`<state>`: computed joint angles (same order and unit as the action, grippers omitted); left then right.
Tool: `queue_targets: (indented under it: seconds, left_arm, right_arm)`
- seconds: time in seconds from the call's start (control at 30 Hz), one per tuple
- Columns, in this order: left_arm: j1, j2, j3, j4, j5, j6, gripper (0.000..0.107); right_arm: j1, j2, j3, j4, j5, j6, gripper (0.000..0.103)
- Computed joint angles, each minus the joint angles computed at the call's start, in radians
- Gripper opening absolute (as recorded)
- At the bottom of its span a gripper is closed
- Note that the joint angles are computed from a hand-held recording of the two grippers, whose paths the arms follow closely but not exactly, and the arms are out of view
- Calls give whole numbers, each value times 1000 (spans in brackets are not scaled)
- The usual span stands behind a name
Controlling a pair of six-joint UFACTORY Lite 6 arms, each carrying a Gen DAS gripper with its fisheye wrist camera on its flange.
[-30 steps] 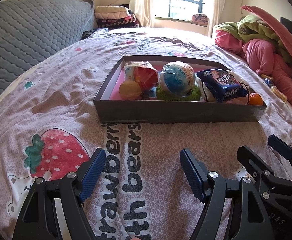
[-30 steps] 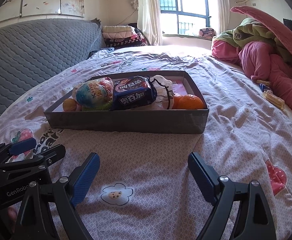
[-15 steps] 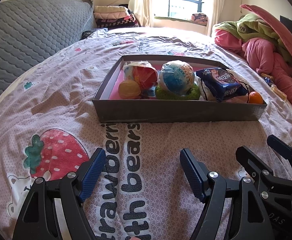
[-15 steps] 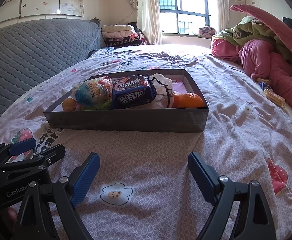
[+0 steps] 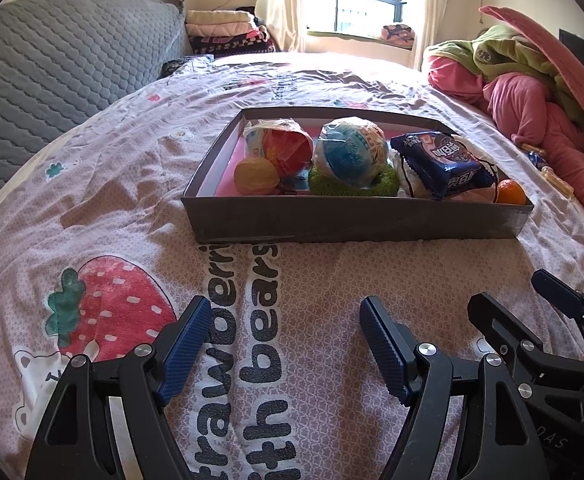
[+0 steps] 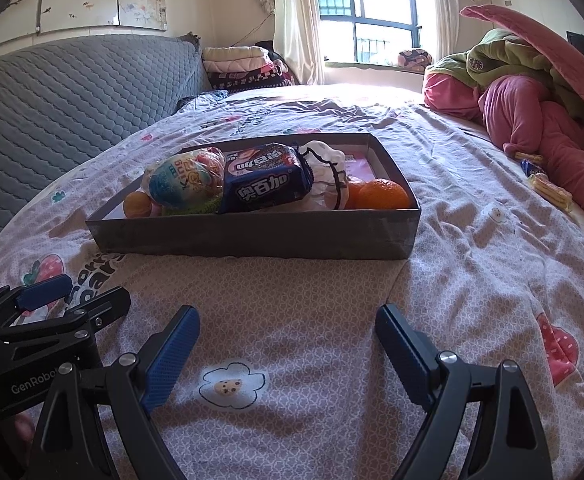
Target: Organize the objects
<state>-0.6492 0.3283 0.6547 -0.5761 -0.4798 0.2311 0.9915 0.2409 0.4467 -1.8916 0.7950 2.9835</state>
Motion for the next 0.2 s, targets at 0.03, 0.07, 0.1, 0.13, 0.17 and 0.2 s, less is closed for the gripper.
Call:
queue_targets:
  seconds: [0.03,0.07,0.1,0.13,0.17,0.2]
  left_arm:
    - [-1,1,1,-1,0,2,78]
    - [1,1,1,8,4,-3,78]
    - [2,1,0,16,4,-11,78]
    - [1,2,-1,20,4,-16,78]
    - [2,2,-2,22,4,-18,78]
    - [1,4,-2,19,1,-16,78]
  right_arm:
    - [0,3,2,0,-1,-1,89]
    - [0,6,4,2,0,-3,89]
    - [2,5,3,3,1,-2,89]
    - [2,5,3,4,-1,-3,89]
    - [2,7,6,5,-2,-5,89]
    - [2,7,5,5,-2,-5,89]
